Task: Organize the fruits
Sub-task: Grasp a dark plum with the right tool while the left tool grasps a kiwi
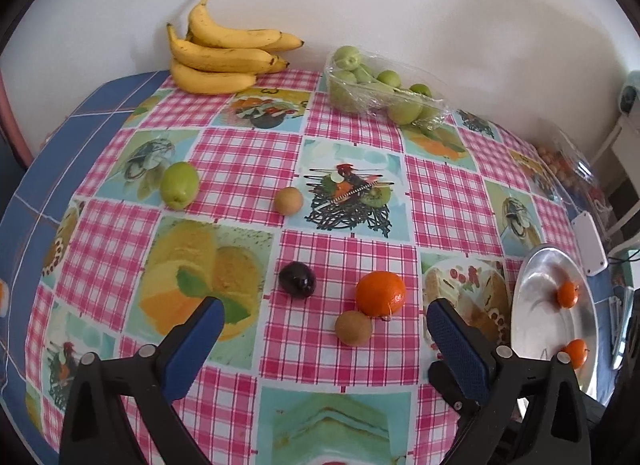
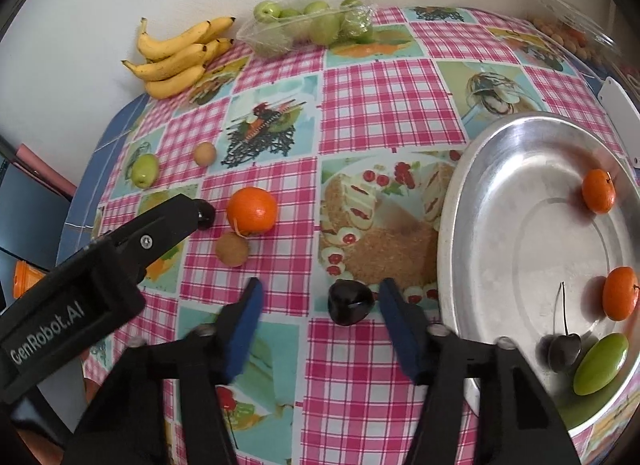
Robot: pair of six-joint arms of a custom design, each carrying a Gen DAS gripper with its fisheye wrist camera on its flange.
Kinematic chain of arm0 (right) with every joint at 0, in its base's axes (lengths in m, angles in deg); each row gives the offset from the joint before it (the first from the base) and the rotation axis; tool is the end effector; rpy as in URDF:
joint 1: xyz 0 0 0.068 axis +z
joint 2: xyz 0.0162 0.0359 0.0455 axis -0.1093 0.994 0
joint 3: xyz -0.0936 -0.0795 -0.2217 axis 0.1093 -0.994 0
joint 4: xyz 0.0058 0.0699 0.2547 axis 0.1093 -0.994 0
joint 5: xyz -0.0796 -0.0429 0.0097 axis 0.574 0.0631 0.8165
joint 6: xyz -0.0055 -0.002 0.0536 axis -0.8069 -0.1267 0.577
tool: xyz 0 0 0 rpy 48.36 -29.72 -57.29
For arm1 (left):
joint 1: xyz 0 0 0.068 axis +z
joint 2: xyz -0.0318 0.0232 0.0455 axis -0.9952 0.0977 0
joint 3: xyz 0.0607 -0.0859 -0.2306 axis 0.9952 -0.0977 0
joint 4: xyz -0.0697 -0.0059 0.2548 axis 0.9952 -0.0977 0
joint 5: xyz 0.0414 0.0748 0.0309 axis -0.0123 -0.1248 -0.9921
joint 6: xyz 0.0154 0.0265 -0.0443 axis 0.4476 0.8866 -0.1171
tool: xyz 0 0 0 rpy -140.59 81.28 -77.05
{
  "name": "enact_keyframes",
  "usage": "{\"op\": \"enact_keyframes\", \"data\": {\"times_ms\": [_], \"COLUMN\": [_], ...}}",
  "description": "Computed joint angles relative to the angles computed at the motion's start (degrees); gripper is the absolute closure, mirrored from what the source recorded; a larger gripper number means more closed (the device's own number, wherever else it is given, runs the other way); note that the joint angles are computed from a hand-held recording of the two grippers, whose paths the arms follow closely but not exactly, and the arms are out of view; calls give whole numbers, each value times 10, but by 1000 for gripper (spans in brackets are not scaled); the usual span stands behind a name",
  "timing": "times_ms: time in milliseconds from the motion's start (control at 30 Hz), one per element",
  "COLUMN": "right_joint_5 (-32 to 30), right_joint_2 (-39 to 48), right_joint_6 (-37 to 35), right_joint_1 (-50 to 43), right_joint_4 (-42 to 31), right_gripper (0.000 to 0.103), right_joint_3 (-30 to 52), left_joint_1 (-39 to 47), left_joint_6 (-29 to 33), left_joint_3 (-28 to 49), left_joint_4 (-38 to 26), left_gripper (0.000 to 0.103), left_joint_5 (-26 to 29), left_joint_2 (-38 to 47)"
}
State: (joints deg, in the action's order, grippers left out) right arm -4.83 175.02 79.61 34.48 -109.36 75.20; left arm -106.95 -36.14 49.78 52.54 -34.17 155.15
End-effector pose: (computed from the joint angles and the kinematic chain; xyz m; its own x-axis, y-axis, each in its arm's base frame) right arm 0.3005 0.2611 0.1877 -0.9191 -0.1626 -0.3589 -0.2602 0.9345 0.2429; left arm 0.2789 -0.1070 0.2068 -0.7903 -0.3368 -0.5118 -0.2961 0.9413 -0.1622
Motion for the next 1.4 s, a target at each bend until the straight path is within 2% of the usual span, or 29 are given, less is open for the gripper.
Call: {"op": "enact_keyframes", "data": {"times_ms": [33,200,433,600,700,1000,1400], "right_joint_5": [-1,7,13,13,15,-3,-9], "right_joint_2": [3,16,31,33,31,37,32], "right_joint_6": [-1,-5,-10,-8,-2,3,5], "right_joint_1": [-1,-2,-5,-10,-14,-19,-24], "right_joint_4": [-3,-14,-27,-34,-33,-30,-33], "right_gripper": [57,60,60,63,70,73,74], "right_joint_3": [3,17,32,31,27,24,21], "left_joint_1": [1,7,5,1,3,9,7], "left_joint_6": [3,12,33,44,46,46,56], "left_joint_3": [1,9,22,26,26,20,21], "left_joint_4": [5,9,5,14,20,22,20], "left_gripper": [1,3,25,33,39,55,64], "left_joint_5": [3,23,33,42,56,77,87], "left_joint_2": [8,46,74,84,85,74,71]}}
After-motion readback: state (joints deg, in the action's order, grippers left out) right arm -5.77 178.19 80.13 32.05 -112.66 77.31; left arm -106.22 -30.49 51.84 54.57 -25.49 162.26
